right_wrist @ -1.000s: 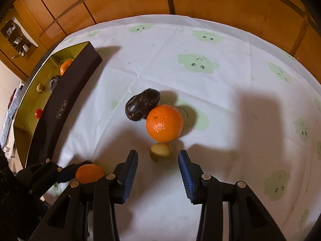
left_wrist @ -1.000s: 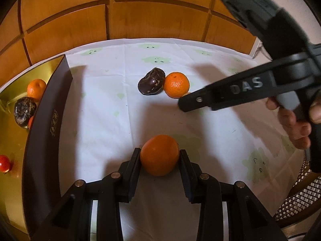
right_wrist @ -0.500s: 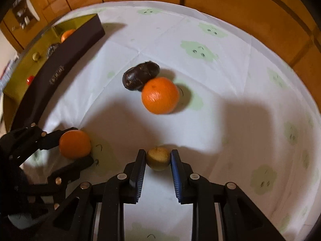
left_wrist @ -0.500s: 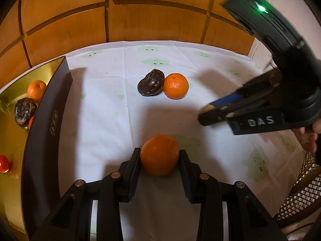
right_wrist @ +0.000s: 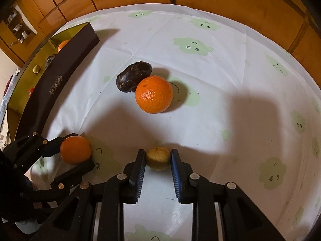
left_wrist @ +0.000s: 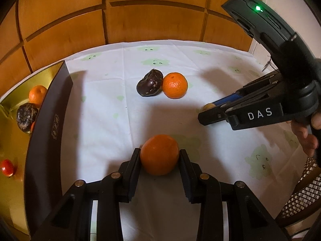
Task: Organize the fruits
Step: 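Drop the tangerine into the gold tray while the right tool grasps the beige fruit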
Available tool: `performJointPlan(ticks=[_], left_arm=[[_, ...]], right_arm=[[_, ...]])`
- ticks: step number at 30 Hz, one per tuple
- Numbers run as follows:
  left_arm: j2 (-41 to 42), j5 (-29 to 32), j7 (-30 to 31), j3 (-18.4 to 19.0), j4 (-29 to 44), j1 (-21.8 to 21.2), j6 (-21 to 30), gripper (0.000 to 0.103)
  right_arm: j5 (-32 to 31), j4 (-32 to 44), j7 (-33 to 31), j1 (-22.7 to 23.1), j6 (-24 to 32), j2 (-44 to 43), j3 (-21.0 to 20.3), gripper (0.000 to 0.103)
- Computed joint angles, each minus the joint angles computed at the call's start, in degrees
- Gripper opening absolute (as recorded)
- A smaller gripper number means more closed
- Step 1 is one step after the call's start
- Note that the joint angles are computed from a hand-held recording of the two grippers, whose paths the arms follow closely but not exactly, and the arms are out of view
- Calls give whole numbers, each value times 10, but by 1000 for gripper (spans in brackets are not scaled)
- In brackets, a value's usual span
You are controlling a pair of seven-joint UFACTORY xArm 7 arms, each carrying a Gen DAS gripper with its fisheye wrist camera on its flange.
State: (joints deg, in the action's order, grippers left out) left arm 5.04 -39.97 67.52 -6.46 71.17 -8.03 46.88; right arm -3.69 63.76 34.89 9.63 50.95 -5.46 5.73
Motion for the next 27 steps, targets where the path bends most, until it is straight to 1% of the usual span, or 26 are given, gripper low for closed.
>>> performJointPlan(ticks=[6,11,15,21,27], left_arm=[[-1,10,-7,0,0,-2,-4,36],[-1,34,-32,0,8,-4,4,36],[-11,19,-22,1,12,-1,14,36],[-25,-8,-20,10,32,4,53,36],[-24,-25,-38,23,67,16,101,36]], right_arm=[[-11,11,8,3,12,5,4,25],[-24,20,14,8,16,14,6,25],[-32,22,18,12,17,17,7,25],[-47,23,24,17,16,20,10,25],[-63,22,28,22,16,22,12,25]])
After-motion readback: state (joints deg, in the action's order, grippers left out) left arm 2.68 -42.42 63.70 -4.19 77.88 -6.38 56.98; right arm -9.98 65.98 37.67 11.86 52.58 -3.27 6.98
